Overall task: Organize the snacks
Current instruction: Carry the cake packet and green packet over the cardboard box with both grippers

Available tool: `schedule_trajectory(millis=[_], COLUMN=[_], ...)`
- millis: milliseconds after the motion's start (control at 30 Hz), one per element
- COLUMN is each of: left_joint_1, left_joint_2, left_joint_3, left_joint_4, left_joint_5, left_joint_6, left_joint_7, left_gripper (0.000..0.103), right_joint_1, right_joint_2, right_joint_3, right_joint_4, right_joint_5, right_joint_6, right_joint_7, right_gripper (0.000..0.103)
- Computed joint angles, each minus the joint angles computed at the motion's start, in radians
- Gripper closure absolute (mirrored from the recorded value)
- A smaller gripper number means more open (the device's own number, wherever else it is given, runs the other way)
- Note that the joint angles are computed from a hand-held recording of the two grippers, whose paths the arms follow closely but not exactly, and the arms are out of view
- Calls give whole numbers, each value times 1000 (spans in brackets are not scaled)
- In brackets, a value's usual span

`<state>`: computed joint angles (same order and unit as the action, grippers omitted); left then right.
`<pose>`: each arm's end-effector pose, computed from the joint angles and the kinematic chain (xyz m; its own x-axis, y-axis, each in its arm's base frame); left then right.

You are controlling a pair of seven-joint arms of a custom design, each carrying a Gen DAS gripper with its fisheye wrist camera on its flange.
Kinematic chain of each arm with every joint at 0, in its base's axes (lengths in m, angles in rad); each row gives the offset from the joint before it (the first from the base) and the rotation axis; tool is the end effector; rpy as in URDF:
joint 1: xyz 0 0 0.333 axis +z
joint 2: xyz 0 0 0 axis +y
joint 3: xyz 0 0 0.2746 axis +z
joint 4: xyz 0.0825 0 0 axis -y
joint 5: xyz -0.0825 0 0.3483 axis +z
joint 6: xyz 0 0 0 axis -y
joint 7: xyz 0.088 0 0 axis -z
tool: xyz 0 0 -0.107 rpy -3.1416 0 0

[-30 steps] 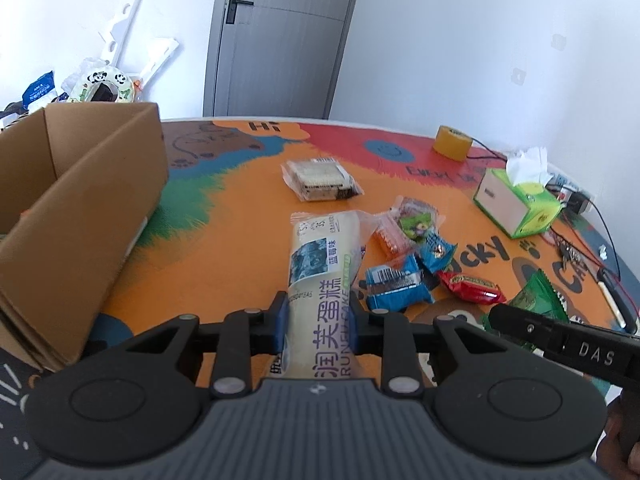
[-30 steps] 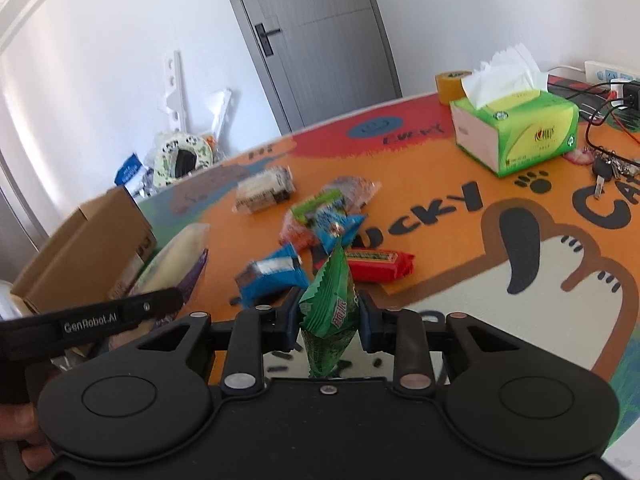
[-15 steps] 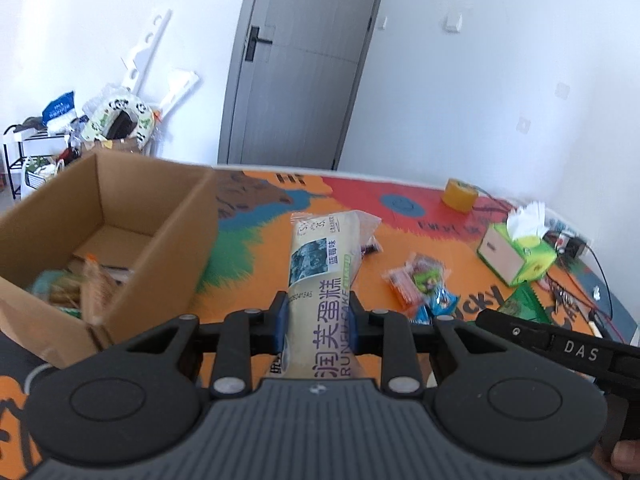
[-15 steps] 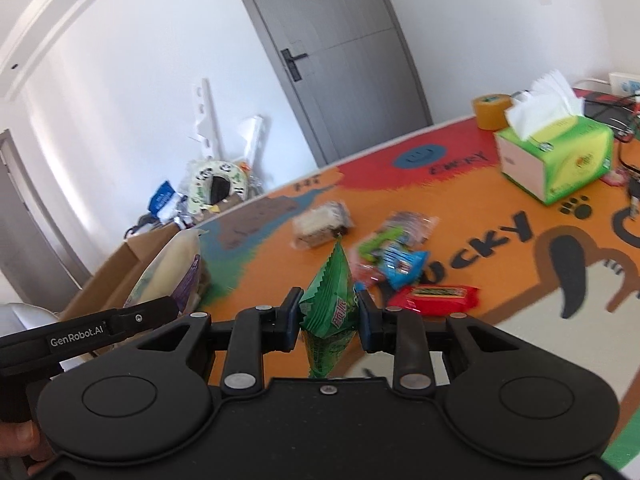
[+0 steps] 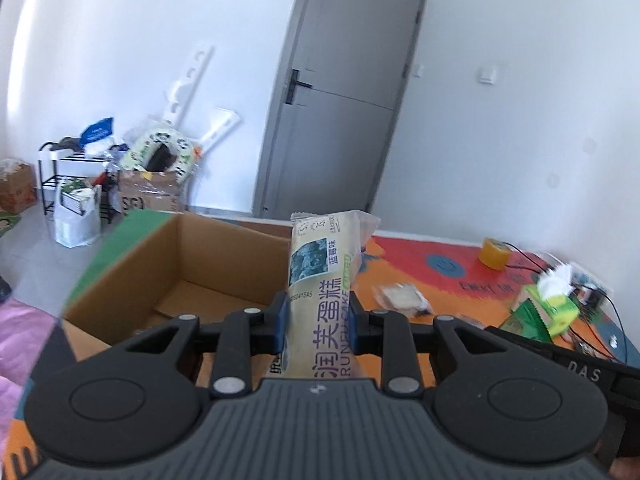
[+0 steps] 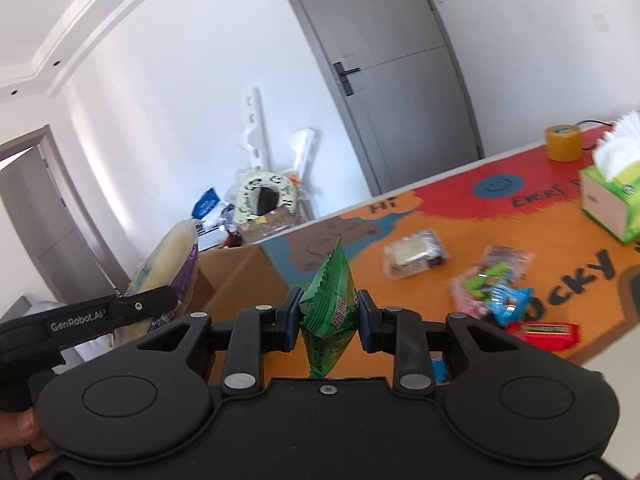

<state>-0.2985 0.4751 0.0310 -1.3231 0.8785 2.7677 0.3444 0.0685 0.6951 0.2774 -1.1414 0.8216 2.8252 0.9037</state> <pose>0.6566 -0.2196 0.5379 0.1487 -0.9681 0.2016 -0.4093 -0.2459 -0.8786 0.7165 0.1421 0.4834 0.3938 -0.8358 -0.3825 -0.5303 0.1333 -0.8373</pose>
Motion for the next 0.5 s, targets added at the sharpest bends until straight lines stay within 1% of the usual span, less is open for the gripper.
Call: schedule_trajectory(millis=[167,367,500], left_joint_1=[0,41,71], left_joint_2=[-29,-35,-24], left_joint_3=[36,29,18], left_joint_4=[-29,-33,-22], left_joint_5=[64,86,66], left_joint_6=[-26,-44,-47], left_joint_7=[-74,-105,-80], left_gripper=[76,76,76], right_joint_1=[29,72,98], right_joint_2=[51,126,226], right_joint_3=[-3,-18,-31], right_joint_4=[93,223,400], right_joint_5=[-37,-103,-171], right_joint_6=[-41,-84,-186], right_joint_7=[21,88,169], right_gripper=[74,74,74])
